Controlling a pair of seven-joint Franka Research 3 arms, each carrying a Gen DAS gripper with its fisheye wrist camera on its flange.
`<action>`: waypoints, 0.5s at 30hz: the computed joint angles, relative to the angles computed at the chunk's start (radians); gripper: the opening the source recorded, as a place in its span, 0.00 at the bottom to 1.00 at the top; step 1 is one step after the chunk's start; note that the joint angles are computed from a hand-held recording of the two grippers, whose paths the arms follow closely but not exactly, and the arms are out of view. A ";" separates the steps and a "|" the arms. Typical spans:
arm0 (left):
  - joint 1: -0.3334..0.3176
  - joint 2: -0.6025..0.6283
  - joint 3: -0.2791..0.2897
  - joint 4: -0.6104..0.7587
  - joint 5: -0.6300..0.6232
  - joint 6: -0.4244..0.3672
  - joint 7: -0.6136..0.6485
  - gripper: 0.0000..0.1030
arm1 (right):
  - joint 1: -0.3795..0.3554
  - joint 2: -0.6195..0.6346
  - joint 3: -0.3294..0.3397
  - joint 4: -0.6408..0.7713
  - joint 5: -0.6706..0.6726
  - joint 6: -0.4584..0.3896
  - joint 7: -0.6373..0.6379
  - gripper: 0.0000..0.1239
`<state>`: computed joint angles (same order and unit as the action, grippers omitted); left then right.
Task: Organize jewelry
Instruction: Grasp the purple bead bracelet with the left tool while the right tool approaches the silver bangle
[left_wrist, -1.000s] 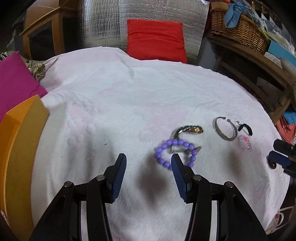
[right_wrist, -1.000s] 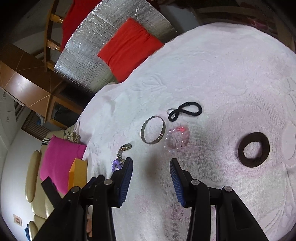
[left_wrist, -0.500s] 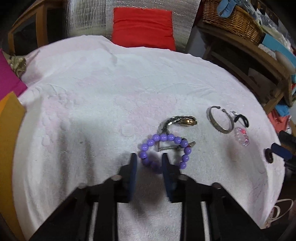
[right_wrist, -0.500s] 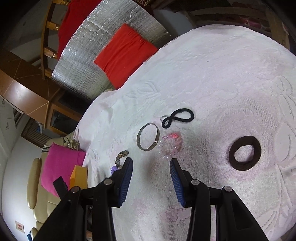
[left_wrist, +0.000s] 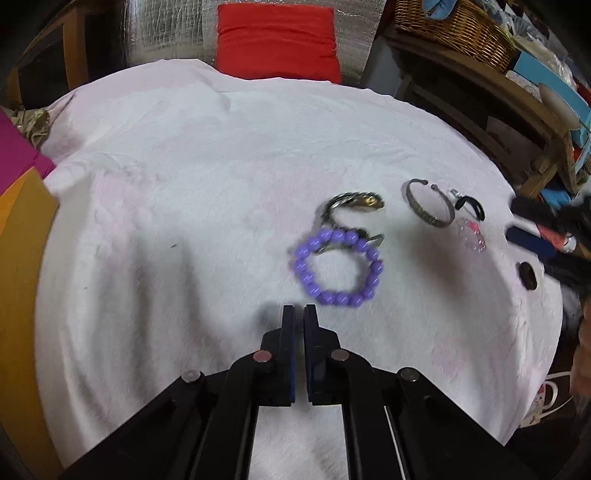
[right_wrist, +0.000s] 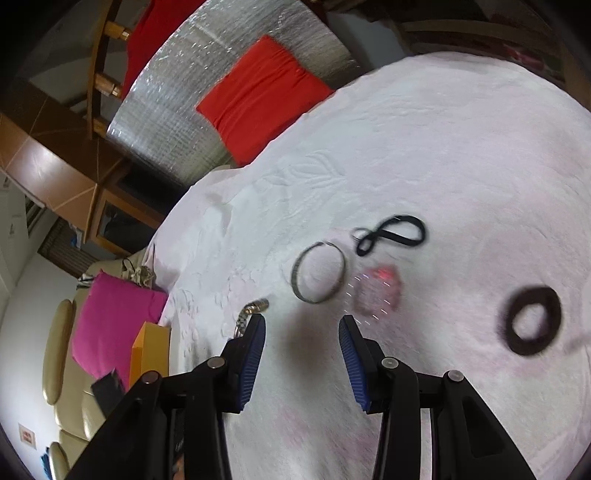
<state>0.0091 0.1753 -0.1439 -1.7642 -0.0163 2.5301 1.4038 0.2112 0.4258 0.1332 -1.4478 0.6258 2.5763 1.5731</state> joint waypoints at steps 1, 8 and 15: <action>0.002 -0.009 0.002 -0.012 0.002 0.005 0.003 0.04 | 0.018 0.024 -0.014 0.037 -0.040 -0.010 0.022 0.36; 0.040 -0.032 -0.006 -0.046 -0.147 0.088 0.070 0.09 | 0.113 0.180 -0.121 0.279 -0.329 -0.140 0.279 0.36; 0.034 -0.010 -0.031 -0.024 -0.219 0.145 0.133 0.63 | 0.123 0.282 -0.126 0.435 -0.443 -0.192 0.330 0.51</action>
